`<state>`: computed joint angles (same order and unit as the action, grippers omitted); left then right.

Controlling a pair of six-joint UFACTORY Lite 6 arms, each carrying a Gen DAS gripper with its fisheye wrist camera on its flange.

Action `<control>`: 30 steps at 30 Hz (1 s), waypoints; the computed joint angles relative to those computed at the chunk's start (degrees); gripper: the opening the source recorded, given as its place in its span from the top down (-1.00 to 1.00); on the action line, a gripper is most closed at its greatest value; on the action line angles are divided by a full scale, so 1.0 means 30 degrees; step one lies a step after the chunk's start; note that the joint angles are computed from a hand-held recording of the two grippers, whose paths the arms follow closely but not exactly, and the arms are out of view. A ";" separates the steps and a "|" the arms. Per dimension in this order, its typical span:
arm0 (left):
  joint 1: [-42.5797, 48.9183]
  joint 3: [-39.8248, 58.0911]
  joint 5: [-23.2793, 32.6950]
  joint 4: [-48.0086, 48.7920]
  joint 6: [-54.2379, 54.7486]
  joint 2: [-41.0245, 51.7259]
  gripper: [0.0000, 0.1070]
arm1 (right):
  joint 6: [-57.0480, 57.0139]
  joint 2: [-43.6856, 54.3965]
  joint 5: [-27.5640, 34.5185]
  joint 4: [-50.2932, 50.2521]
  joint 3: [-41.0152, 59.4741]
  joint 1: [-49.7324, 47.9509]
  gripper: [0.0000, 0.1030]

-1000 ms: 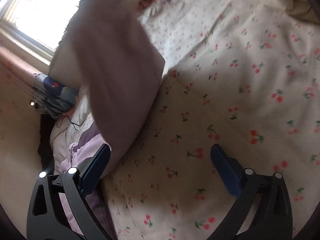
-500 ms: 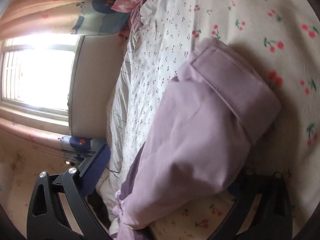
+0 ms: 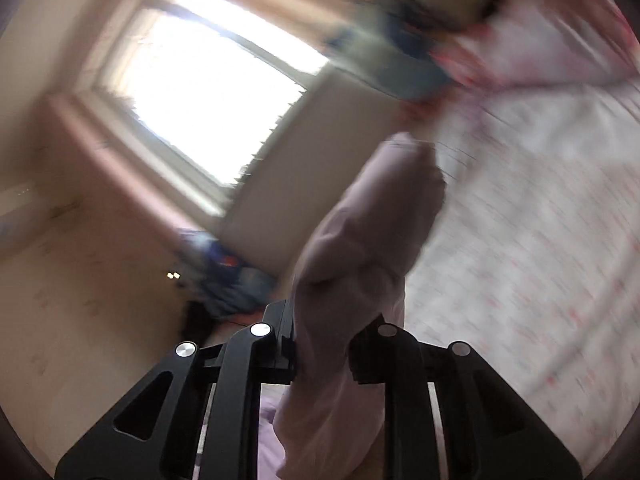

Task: Fold large clothes
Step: 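Lift the sleeve cuff with the right gripper and carry it across the jacket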

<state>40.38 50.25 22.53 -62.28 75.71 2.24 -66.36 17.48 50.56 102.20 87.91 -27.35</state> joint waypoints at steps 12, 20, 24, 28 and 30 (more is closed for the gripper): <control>-0.0586 -0.0002 -0.0495 0.0536 -0.0431 0.0543 -0.81 | -0.0549 0.8814 0.2741 0.0383 -0.3469 -0.4006 0.11; -0.1159 -0.0327 -0.1121 0.0604 -0.0228 0.0671 -0.81 | 0.1714 0.9373 0.0928 -0.0339 -0.1116 -0.3014 -0.36; -0.1611 -0.0653 -0.1865 0.0949 -0.0374 0.0428 -0.81 | 0.0812 0.8428 -0.0244 -0.0373 -0.2291 -0.2478 0.53; -0.1848 -0.1148 -0.2549 0.0601 0.0171 -0.0195 -0.81 | -0.4142 0.6149 0.1652 0.3292 -0.5177 -0.2565 0.67; -0.2013 -0.1476 -0.3044 0.0002 0.0877 -0.0578 -0.81 | -0.5107 0.5882 0.2216 0.3972 -0.6002 -0.2701 0.67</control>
<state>34.34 45.82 13.40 -62.28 78.34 0.51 -81.68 35.13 57.21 114.12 69.90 -35.45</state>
